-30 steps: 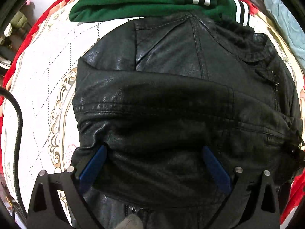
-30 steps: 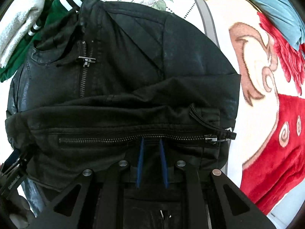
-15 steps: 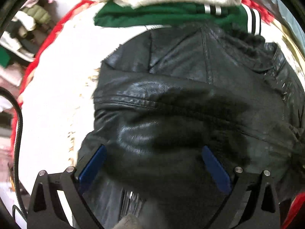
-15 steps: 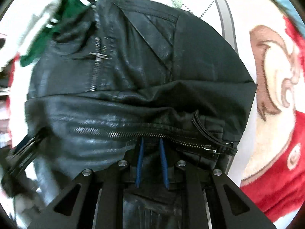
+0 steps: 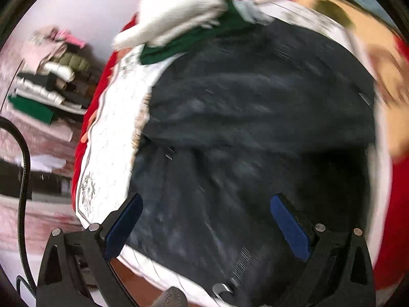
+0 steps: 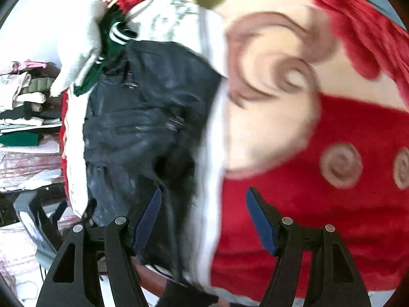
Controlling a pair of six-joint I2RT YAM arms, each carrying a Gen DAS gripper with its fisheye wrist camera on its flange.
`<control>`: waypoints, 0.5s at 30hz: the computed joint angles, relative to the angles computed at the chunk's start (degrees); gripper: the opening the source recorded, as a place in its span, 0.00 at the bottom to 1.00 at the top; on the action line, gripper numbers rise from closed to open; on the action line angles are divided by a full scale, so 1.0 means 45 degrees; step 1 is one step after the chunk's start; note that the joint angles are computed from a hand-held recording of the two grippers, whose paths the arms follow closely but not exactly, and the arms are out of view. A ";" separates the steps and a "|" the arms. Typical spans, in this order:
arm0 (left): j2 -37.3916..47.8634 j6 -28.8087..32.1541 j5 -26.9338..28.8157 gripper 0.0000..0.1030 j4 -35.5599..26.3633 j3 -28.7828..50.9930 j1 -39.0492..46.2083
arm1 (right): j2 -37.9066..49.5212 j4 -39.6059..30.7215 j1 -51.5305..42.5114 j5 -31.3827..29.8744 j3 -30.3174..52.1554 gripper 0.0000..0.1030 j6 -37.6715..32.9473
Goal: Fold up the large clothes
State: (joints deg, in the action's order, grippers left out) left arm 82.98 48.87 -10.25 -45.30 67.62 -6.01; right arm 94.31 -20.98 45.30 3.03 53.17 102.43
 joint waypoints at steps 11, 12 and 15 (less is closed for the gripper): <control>-0.6609 0.0120 -0.2129 1.00 -0.1004 -0.7099 -0.3282 | -0.1761 0.1425 0.2221 0.0607 -0.3640 0.68 0.3393; -0.6597 -0.0088 -0.2355 1.00 -0.0694 -0.7489 -0.3452 | -0.1776 0.1486 0.2209 0.0560 -0.3759 0.68 0.3368; -0.6164 -0.0548 -0.2380 1.00 -0.0175 -0.7651 -0.3371 | -0.1779 0.1626 0.1993 0.0412 -0.3935 0.69 0.3045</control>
